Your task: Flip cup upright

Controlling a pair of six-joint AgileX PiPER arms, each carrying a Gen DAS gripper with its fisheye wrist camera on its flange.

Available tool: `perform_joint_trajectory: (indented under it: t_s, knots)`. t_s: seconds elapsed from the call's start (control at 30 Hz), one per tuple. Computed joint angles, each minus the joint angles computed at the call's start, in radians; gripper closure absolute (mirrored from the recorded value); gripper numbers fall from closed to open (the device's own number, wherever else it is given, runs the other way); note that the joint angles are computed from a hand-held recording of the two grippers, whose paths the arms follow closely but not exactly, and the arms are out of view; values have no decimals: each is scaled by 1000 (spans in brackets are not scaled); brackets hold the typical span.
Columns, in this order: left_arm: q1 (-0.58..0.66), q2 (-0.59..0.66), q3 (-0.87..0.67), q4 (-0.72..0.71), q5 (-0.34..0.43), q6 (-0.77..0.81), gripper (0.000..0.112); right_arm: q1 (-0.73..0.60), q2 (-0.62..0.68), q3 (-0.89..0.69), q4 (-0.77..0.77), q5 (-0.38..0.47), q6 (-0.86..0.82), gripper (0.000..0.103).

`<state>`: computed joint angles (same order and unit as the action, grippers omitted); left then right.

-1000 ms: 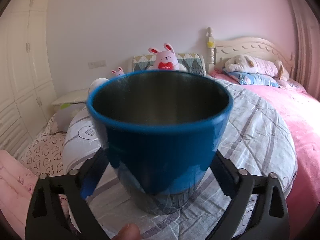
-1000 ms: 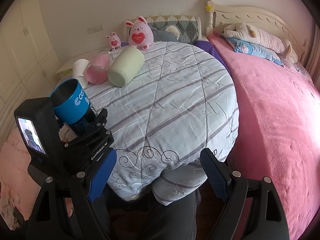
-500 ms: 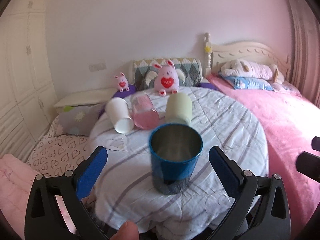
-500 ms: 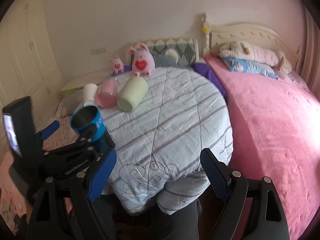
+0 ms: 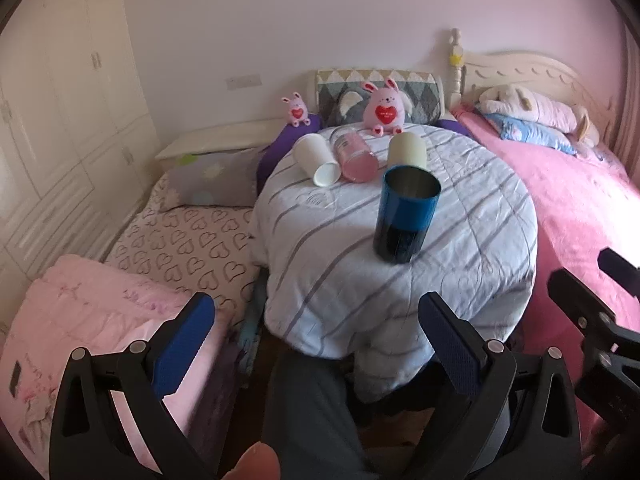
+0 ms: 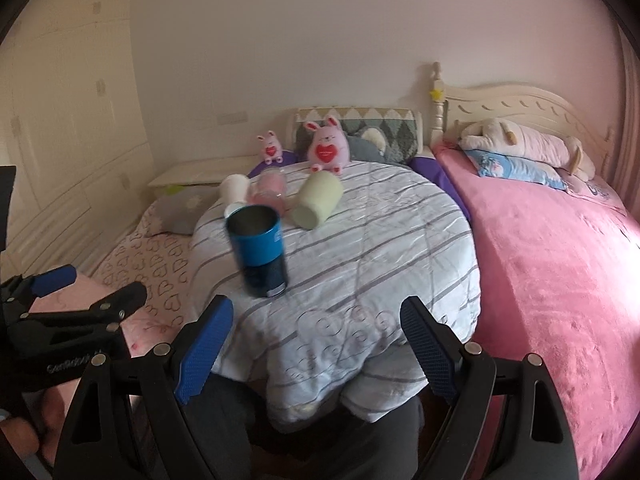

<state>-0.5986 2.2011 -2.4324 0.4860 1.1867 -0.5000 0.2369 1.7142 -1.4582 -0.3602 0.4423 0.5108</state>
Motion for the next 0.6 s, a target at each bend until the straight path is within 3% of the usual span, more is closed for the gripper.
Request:
perform_joint_trajectory:
  t_s: [0.17, 0.47, 0.6]
  knots:
    - [-34, -163, 303, 78, -103, -128, 10, 50, -57, 103, -129, -40, 128, 16]
    - [-40, -228, 428, 146, -141, -212, 10, 87, -103, 196, -314, -96, 318, 16]
    - [-36, -230, 439, 135, -137, -217, 10, 82, -106, 204, -306, -98, 307, 16]
